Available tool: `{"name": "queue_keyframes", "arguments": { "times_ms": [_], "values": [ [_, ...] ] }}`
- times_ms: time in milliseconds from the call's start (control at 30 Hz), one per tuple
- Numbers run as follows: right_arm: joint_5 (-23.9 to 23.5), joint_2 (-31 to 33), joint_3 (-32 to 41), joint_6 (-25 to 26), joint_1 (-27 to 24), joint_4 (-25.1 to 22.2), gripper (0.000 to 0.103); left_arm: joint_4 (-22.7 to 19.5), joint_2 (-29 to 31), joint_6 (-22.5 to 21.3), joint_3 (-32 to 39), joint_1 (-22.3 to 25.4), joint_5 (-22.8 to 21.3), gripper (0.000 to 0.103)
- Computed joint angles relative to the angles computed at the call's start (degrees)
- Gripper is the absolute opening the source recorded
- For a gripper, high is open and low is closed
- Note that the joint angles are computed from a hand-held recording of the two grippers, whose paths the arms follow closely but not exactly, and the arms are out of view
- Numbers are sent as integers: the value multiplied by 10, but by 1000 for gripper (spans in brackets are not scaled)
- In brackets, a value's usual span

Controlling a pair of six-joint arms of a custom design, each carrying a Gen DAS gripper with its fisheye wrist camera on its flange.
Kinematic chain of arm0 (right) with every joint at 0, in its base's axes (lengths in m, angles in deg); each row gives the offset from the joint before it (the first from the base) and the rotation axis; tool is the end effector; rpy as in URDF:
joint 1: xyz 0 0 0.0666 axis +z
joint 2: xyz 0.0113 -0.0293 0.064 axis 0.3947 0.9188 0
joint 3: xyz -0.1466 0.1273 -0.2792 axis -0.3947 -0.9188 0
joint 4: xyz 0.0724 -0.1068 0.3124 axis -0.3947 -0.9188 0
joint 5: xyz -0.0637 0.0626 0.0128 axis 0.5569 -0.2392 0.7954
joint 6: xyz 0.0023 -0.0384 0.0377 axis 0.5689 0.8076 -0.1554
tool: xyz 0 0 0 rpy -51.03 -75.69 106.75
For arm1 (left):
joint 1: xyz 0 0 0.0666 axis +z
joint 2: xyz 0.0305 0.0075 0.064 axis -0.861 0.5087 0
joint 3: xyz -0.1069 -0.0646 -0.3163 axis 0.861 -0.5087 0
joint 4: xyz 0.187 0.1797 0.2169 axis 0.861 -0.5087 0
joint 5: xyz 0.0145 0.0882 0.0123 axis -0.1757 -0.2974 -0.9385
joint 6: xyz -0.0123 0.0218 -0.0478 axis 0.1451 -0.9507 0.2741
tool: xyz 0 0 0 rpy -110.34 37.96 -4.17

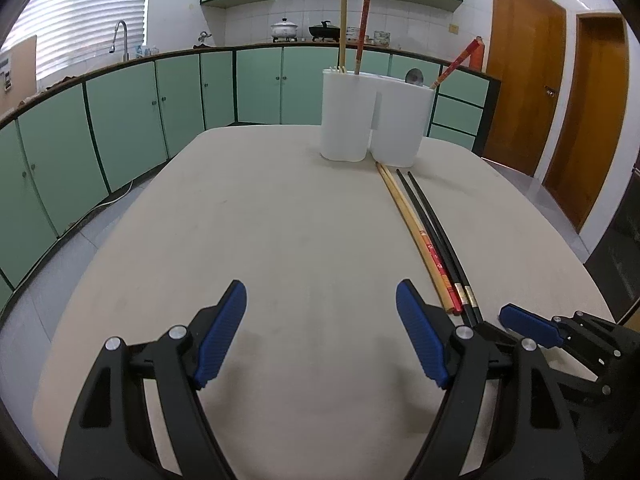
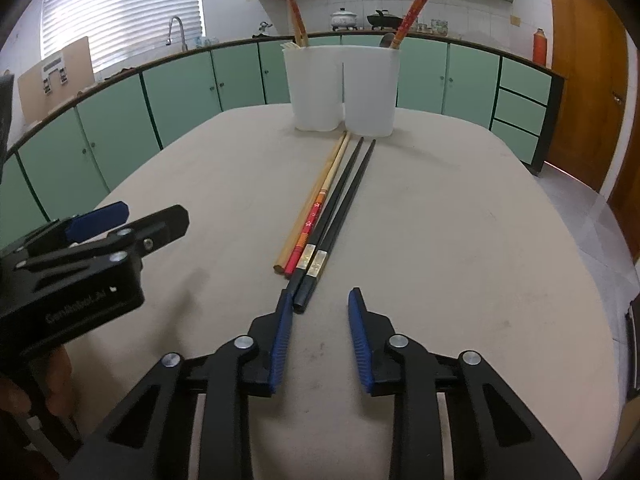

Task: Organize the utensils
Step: 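Withdraw both open tools back toward the remaining chopsticks, then grasp a black chopstick with the right tool while the left tool grasps a plain wooden chopstick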

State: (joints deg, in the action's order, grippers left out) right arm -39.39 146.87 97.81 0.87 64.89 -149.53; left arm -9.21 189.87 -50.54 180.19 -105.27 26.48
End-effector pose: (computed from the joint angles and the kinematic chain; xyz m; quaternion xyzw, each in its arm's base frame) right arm 0.3048 0.2425 0.5029 0.1302 0.9050 -0.0160 0.4046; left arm 0.3888 -0.3914 0.5263 0.2198 0.8725 -0.1323 0.4159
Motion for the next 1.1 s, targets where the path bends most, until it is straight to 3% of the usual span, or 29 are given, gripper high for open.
{"name": "queue_keyframes", "arguments": {
  "times_ms": [67, 233, 367, 567, 667, 700, 1100],
  "values": [
    [2, -3, -2, -9, -4, -5, 20, -2, 2, -1, 3, 0, 1, 75],
    [-5, -26, -23, -46, -19, -4, 19, -5, 5, -3, 7, 0, 2, 75],
    [-18, -38, -41, -44, -20, 21, 20, -7, 7, -4, 10, 0, 2, 75],
    [-17, -30, -35, -33, -17, 23, 21, -11, 10, -5, 14, 0, 3, 75],
    [-8, -23, -29, -34, -15, 14, 14, -15, 13, -6, 19, -2, 4, 75],
    [-9, -23, -29, -33, -15, 14, 6, -18, 16, -6, 24, -3, 6, 75],
    [-7, -58, -56, -47, -32, 15, 6, -80, 82, -5, 136, -18, 42, 75]
  ]
}}
